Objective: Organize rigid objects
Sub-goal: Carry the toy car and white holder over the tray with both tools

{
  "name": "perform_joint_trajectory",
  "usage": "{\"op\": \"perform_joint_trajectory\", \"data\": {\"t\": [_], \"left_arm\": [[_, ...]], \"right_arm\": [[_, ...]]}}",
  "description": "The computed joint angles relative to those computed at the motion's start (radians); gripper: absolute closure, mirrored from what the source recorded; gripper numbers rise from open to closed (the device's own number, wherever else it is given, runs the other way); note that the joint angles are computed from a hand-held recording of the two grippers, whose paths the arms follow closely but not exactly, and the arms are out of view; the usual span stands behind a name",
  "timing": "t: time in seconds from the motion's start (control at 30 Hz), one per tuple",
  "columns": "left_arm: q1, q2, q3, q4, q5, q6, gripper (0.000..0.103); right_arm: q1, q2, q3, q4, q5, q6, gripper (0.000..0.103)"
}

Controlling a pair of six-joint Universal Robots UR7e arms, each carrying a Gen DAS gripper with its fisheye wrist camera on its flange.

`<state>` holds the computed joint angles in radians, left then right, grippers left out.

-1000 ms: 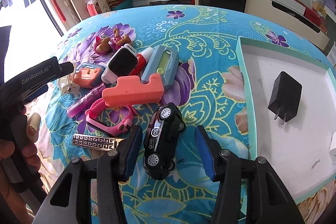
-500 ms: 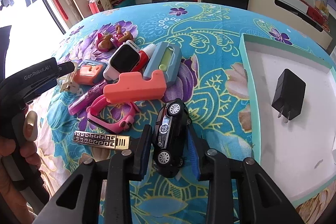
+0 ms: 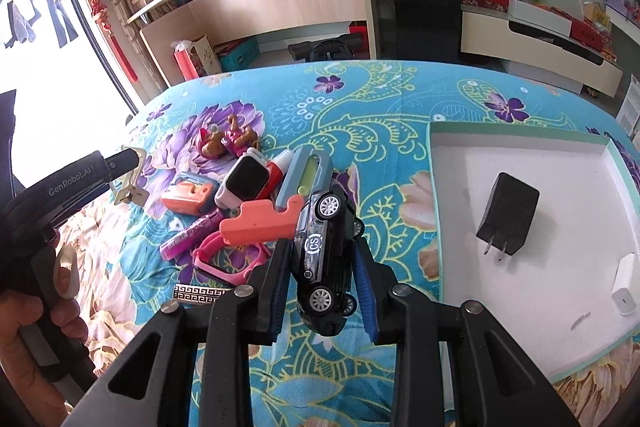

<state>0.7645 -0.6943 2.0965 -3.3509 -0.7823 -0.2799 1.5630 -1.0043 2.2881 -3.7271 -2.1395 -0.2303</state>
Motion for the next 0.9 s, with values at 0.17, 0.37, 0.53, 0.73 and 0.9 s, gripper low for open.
{"op": "perform_joint_trajectory", "data": {"t": [0.17, 0.37, 0.53, 0.73, 0.9], "left_arm": [[-0.053, 0.022, -0.001, -0.018, -0.054, 0.039, 0.043], [-0.120, 0.075, -0.017, -0.015, -0.128, 0.089, 0.043], [-0.174, 0.127, -0.035, -0.007, -0.201, 0.128, 0.043], [-0.221, 0.187, -0.057, 0.006, -0.271, 0.172, 0.043], [-0.250, 0.230, -0.075, 0.026, -0.309, 0.189, 0.043]], "right_arm": [[-0.010, -0.046, 0.029, -0.051, -0.050, -0.001, 0.071], [-0.046, -0.099, 0.066, -0.108, -0.122, 0.006, 0.071], [-0.083, -0.143, 0.100, -0.138, -0.147, 0.013, 0.071], [-0.121, -0.189, 0.136, -0.167, -0.193, 0.044, 0.071], [-0.152, -0.226, 0.165, -0.191, -0.202, 0.061, 0.071]]}}
